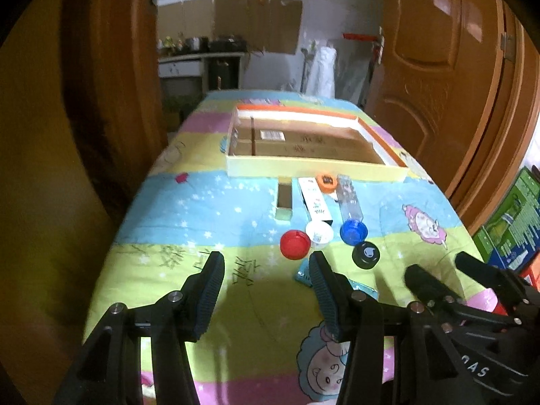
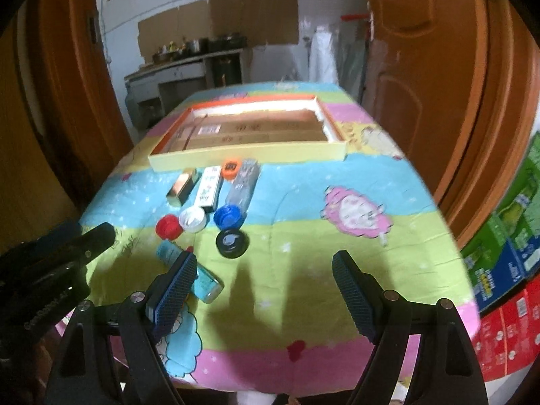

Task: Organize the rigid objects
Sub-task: 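Grasp the black logo cap with the right tool while the left tool grasps the red cap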

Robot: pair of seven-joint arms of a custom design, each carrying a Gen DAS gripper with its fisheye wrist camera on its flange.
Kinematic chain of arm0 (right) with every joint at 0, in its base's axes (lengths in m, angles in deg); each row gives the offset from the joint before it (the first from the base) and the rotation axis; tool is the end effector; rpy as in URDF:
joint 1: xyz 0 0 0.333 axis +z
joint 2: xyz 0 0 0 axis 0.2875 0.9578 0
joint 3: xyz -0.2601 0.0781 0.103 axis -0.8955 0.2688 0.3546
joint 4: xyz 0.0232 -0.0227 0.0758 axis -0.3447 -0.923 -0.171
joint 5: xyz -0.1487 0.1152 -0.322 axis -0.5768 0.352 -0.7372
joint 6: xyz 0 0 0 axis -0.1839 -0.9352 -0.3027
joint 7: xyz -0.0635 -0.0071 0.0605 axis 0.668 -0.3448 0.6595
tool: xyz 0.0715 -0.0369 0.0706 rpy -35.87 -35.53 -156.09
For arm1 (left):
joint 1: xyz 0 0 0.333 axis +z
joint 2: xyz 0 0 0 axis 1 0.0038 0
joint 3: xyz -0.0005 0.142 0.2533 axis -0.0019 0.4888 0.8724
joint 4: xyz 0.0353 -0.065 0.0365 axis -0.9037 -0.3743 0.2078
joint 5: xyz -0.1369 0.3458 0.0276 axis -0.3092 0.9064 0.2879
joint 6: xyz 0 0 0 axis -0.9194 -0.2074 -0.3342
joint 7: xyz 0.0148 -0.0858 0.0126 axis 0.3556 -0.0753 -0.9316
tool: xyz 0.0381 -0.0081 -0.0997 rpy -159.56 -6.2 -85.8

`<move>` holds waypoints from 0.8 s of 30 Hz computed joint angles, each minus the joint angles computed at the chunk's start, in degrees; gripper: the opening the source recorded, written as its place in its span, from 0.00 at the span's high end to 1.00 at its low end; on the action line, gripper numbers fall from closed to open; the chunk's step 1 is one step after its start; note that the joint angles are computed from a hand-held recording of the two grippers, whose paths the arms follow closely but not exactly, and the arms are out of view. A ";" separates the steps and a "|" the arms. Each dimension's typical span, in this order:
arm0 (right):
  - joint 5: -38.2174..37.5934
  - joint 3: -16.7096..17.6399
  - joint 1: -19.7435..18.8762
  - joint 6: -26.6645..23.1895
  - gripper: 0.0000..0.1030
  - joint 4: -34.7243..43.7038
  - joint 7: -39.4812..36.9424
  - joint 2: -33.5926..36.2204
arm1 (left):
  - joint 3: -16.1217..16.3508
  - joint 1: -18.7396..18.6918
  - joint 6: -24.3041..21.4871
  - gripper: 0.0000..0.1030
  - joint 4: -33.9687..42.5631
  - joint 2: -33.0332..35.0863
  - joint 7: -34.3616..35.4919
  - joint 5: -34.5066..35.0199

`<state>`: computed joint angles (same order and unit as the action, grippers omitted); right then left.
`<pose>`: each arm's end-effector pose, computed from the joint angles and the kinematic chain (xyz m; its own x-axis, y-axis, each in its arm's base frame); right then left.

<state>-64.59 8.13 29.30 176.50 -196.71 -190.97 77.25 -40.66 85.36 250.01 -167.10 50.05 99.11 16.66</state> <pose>0.5133 0.1590 0.3339 -0.1733 -0.9813 -0.0836 -0.7079 0.1831 -0.6821 0.5804 -0.1702 0.3278 -0.2881 -0.9536 0.0871 -0.6960 0.1460 -0.7030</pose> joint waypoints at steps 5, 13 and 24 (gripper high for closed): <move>7.95 -0.70 -0.03 2.48 0.19 2.96 -8.52 5.00 | -6.77 6.29 -7.53 0.52 7.44 5.71 5.12 -0.28; 18.49 -3.06 0.78 6.36 0.19 4.67 -19.39 8.64 | -2.48 1.59 -17.45 0.52 17.80 11.66 9.99 -1.37; 35.41 -1.03 -0.69 8.24 0.19 5.22 -36.35 11.44 | 1.64 -1.95 -17.58 0.70 20.40 13.95 10.33 0.88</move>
